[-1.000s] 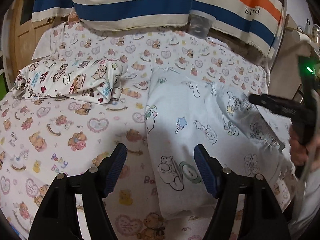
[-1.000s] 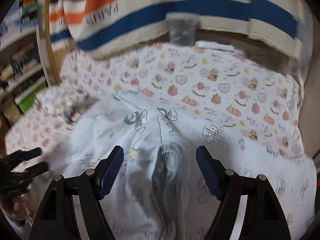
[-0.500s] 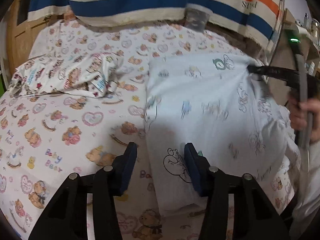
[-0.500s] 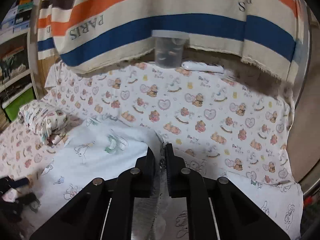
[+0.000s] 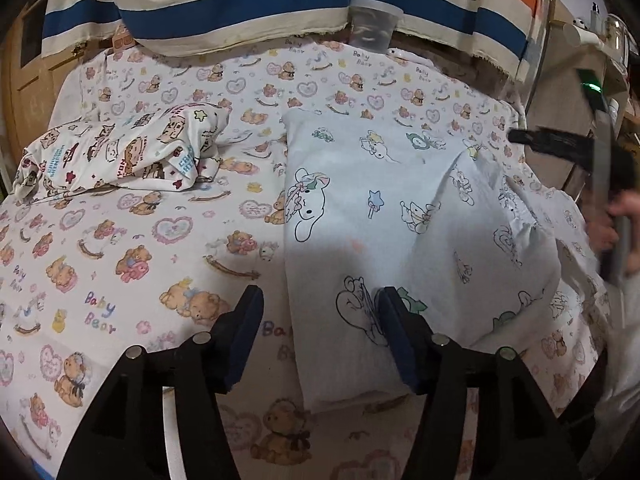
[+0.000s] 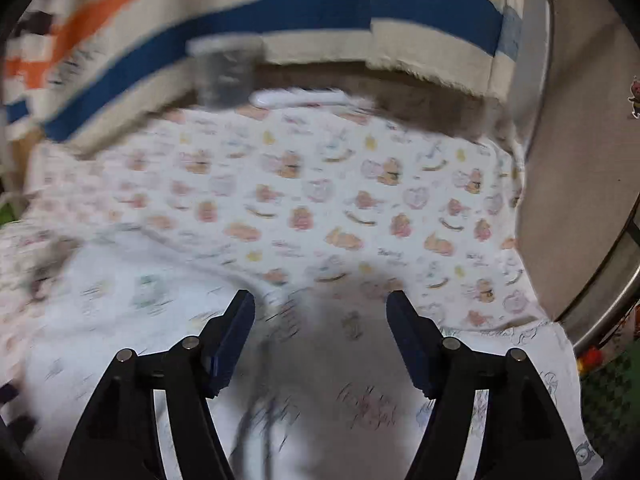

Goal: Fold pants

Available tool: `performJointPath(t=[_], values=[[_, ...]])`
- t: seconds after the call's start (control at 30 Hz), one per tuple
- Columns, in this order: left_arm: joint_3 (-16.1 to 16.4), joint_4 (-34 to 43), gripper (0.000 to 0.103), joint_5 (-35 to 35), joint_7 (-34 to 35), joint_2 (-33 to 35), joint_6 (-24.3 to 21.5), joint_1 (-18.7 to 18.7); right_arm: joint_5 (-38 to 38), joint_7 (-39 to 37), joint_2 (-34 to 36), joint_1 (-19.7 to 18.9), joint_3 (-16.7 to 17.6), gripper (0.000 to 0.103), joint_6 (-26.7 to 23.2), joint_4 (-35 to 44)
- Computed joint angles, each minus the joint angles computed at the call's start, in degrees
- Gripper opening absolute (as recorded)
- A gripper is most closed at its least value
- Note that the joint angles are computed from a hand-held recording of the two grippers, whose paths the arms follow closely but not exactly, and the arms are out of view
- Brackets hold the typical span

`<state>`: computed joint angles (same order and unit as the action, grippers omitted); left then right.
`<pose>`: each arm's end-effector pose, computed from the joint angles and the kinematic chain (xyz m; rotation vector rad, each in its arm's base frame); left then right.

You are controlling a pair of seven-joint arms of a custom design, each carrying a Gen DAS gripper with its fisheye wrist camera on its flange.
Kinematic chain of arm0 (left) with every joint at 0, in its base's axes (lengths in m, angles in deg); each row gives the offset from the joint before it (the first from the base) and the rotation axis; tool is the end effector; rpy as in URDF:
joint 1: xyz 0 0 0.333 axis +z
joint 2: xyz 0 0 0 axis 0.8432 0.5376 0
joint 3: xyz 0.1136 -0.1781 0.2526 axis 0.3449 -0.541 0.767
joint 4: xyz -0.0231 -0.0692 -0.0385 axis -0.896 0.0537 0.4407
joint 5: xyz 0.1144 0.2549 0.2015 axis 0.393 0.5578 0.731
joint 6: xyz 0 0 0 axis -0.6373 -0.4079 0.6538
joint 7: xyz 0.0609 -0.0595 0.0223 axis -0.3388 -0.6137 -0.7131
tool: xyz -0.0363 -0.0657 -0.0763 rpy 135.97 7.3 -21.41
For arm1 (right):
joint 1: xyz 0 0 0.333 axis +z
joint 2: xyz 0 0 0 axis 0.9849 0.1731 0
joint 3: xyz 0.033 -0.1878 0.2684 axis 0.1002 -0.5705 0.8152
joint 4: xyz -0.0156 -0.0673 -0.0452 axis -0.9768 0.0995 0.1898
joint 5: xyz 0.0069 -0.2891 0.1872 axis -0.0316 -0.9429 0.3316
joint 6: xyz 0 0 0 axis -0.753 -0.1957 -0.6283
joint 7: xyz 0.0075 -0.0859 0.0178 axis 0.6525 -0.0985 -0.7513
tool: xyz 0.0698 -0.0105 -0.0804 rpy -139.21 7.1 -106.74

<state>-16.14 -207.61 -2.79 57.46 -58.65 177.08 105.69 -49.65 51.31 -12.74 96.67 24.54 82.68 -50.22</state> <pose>0.4393 -0.1701 0.4849 -1.9281 1.4564 -0.9130 0.6402 0.2408 0.5798 -1.9596 1.1847 -0.6493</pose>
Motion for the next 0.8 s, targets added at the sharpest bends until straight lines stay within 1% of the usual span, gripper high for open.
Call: performJointPath(t=[0.03,0.07,0.1,0.13,0.2,0.23,0.3,0.37,0.43,0.47,0.5,0.53,0.63,0.67,0.73,0.8], values=[[0.9,-0.6,0.061,-0.2,-0.2,-0.7,0.5,-0.9,4.4,-5.0,-2.3,-3.1,4.3,0.071,-1.0,-3.1],[1.6,-1.2,0.062,-0.6,-0.2,-1.4,0.9,-1.7,7.6,-8.6,-4.0,-4.9,6.5,0.071,-1.5,-5.6],[2.4,-1.8,0.063,-1.2,-0.2,-2.2,1.3,-2.6,12.5,-14.2,-6.6,-7.1,9.3,0.068,-1.4,-9.8],[3.0,-2.4,0.064,-1.7,0.1,-3.0,1.7,-3.3,15.5,-17.9,-8.5,-7.9,10.4,0.065,-0.8,-13.0],[3.6,-3.0,0.066,-3.1,0.7,-4.3,1.8,-4.2,17.3,-20.6,-11.4,-7.0,9.8,0.056,1.0,-18.3],[3.8,-3.2,0.066,-3.7,0.9,-4.9,1.6,-4.6,17.7,-20.8,-12.5,-6.2,9.2,0.055,1.7,-20.4],[4.4,-3.5,0.067,-4.9,1.1,-5.6,1.7,-5.4,20.3,-22.8,-13.2,-5.4,8.6,0.054,1.2,-22.1],[4.7,-3.5,0.067,-5.8,1.7,-5.4,1.9,-6.0,18.9,-20.7,-13.1,-3.1,6.5,0.054,2.5,-23.3],[4.6,-3.1,0.067,-6.5,2.1,-5.2,0.7,-6.3,13.5,-15.7,-12.5,-0.2,3.2,0.041,4.0,-24.1],[4.6,-3.1,0.067,-6.5,2.1,-5.4,0.5,-6.4,9.4,-12.1,-12.0,1.3,1.3,0.023,3.4,-23.8],[4.5,-3.0,0.067,-6.4,2.0,-5.6,0.2,-6.5,8.7,-11.6,-12.0,1.3,1.3,0.019,3.3,-24.2],[4.4,-3.0,0.067,-6.3,1.8,-6.0,-0.2,-6.4,9.5,-12.8,-12.3,0.7,2.1,0.018,5.0,-25.3],[4.0,-2.8,0.067,-5.4,1.0,-7.8,-2.1,-6.3,8.8,-12.7,-15.0,0.4,2.2,0.018,12.9,-30.4],[4.1,-2.8,0.067,-5.1,0.6,-8.4,-2.4,-6.4,10.5,-13.3,-16.2,-0.5,2.9,0.018,14.2,-31.9],[4.4,-3.0,0.067,-4.4,-0.1,-9.1,-2.1,-6.4,14.6,-14.6,-18.4,-1.9,3.7,0.018,15.4,-34.3],[4.4,-3.0,0.067,-3.9,-0.2,-8.9,-1.4,-6.3,14.4,-13.3,-19.6,-1.7,2.4,0.018,14.8,-35.8]])
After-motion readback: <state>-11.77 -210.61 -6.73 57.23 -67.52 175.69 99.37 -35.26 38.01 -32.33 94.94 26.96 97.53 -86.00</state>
